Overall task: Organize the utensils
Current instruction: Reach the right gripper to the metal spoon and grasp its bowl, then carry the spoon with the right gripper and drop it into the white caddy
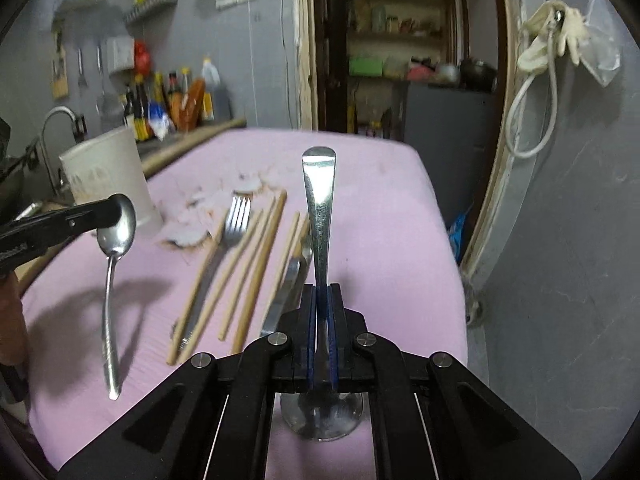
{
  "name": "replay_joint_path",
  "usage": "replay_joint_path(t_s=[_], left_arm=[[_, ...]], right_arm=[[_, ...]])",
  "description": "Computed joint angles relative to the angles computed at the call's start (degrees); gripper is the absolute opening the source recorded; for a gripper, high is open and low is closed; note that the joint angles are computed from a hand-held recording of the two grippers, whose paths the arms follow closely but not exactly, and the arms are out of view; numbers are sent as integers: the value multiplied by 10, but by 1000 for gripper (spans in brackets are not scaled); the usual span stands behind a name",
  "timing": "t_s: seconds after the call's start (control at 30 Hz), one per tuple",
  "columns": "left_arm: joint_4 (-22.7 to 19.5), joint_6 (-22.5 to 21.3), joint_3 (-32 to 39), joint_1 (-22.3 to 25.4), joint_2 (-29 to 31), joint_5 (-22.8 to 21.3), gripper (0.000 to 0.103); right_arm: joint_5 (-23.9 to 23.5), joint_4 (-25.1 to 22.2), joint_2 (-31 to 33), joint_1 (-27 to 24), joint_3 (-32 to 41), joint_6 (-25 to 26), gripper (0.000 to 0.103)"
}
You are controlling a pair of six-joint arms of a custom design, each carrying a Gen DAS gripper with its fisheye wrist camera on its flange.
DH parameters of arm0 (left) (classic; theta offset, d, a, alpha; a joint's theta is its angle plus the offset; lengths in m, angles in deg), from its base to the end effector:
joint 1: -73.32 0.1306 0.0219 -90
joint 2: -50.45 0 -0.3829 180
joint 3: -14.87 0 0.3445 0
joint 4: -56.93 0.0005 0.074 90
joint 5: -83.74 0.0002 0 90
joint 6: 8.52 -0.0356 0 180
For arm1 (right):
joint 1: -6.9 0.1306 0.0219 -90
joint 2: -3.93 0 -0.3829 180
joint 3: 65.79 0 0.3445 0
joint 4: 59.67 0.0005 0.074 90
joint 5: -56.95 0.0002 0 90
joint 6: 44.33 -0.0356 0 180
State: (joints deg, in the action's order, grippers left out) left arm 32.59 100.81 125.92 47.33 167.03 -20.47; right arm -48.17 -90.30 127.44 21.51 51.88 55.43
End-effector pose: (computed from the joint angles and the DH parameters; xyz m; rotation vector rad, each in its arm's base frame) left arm 0.5700 -0.2687 0.3856 -0.0290 2.0821 -0.2243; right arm 0.6394 0.1757 0.3502 -0.6076 2.1168 0.3383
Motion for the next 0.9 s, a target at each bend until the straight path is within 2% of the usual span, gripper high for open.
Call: replay_joint_path(t_s=[0.17, 0.4, 0.63, 0.9], left_arm=[[45, -7, -21, -8, -12, -37, 0], [83, -11, -56, -1, -43, -63, 0], [96, -17, -74, 19, -80, -92, 0], [103, -38, -86, 64, -121, -155, 0]], right_arm=[[-8, 73, -21, 0, -40, -27, 3], [-20, 118, -29, 5, -46, -46, 3], [-47, 117, -19, 20, -3, -40, 3], [-102, 110, 24, 57, 105, -47, 3]])
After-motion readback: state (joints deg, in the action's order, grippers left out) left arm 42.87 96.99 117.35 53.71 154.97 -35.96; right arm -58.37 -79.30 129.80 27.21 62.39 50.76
